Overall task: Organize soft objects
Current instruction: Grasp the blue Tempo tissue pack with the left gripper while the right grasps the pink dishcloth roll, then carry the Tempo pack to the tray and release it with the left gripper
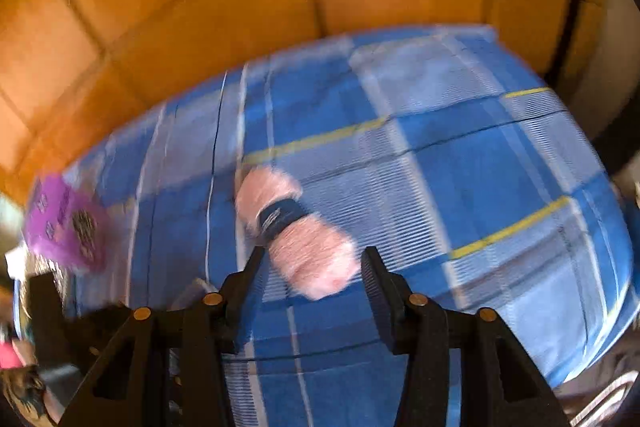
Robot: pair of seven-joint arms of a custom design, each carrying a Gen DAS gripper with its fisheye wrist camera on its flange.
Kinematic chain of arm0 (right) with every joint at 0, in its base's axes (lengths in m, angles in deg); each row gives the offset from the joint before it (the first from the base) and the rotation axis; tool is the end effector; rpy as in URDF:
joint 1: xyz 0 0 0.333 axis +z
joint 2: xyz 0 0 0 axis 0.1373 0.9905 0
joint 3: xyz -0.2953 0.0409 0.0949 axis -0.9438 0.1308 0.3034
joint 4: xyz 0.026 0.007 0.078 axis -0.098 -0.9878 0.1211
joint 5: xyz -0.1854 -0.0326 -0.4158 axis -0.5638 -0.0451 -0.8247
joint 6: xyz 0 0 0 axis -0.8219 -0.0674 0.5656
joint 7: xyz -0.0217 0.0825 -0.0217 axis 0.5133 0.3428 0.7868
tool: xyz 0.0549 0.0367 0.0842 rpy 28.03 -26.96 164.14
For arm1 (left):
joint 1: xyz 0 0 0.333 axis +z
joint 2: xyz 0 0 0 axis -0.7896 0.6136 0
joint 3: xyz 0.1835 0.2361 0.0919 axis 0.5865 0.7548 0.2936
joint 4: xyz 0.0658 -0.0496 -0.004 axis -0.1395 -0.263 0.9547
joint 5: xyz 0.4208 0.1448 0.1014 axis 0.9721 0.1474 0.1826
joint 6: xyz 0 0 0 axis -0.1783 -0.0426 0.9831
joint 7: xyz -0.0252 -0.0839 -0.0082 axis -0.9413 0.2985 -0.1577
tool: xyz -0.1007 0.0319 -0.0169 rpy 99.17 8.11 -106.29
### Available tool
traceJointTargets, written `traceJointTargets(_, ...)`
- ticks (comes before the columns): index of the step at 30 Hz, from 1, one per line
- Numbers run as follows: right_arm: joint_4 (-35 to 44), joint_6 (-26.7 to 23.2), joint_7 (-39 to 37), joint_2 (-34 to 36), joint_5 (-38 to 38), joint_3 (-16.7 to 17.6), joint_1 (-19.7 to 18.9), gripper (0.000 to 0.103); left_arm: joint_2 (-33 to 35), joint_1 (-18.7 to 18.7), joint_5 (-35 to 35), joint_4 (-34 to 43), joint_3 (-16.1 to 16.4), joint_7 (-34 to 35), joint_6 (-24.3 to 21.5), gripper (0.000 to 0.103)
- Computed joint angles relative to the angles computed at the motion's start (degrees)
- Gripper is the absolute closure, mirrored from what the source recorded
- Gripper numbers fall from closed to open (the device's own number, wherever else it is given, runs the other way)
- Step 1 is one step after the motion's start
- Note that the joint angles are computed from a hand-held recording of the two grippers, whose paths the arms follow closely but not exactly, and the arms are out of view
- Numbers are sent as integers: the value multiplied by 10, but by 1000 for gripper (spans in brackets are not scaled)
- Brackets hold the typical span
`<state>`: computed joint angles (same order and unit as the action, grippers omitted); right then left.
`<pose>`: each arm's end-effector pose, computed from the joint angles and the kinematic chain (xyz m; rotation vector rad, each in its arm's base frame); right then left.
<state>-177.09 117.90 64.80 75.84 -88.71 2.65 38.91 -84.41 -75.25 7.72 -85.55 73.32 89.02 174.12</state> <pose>0.5195 0.4446 0.5404 -1.8806 1.8453 -0.2334 0.4691 -0.3549 0.4789 -1.4232 2.4595 -0.7342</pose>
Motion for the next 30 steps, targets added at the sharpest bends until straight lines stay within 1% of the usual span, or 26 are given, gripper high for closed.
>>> traceJointTargets(1, 38, -27, -40, 31, 19, 3, 0, 37, -11, 6, 9, -12, 0, -14, 1, 47)
traceJointTargets(2, 75, -61, -59, 56, 19, 3, 4, 35, -22, 11, 14, -23, 2, -28, 1, 47)
traceJointTargets(5, 187, -154, -118, 133, -25, -7, 31, 32, -46, 19, 16, -50, 11, -50, 5, 47)
traceJointTargets(6, 211, -174, -128, 150, -30, -14, 38, 31, -52, 19, 14, -59, 15, -50, 11, 47)
traceJointTargets(7, 250, -204, -145, 180, -35, -19, 46, 31, -58, 18, 13, -67, 18, -49, 17, 47)
traceJointTargets(10, 318, -262, -174, 234, -24, -35, 59, 31, -65, 20, 28, -81, 16, -63, 35, 46)
traceJointTargets(11, 331, -271, -177, 246, -16, -39, 62, 32, -69, 21, 36, -87, 15, -67, 44, 46)
traceJointTargets(12, 339, -277, -172, 255, -11, -44, 66, 37, -71, 25, 49, -93, 10, -78, 56, 46)
traceJointTargets(13, 343, -283, -157, 261, -15, -52, 73, 57, -73, 28, 61, -100, 7, -90, 69, 45)
traceJointTargets(14, 330, -271, -134, 257, -23, -60, 80, 57, -74, 32, 74, -107, 3, -103, 83, 45)
traceJointTargets(16, 286, -224, -98, 233, -35, -67, 86, 59, -72, 36, 96, -115, -1, -124, 110, 45)
traceJointTargets(19, 235, -181, -72, 206, -60, -67, 89, 59, -73, 30, 105, -121, 9, -130, 128, 45)
traceJointTargets(20, 226, -176, -72, 201, -64, -65, 88, 59, -74, 28, 106, -122, 11, -131, 129, 45)
traceJointTargets(23, 200, -157, -65, 187, -62, -59, 80, 57, -73, 29, 120, -117, 8, -141, 119, 49)
traceJointTargets(24, 192, -151, -62, 182, -63, -57, 78, 57, -70, 25, 115, -111, 12, -138, 112, 50)
traceJointTargets(27, 178, -144, -59, 174, -73, -54, 77, 57, -46, 16, 80, -65, 26, -128, 59, 51)
traceJointTargets(30, 196, -150, -58, 186, -83, -53, 81, 57, -26, 25, 61, -21, 27, -128, 44, 51)
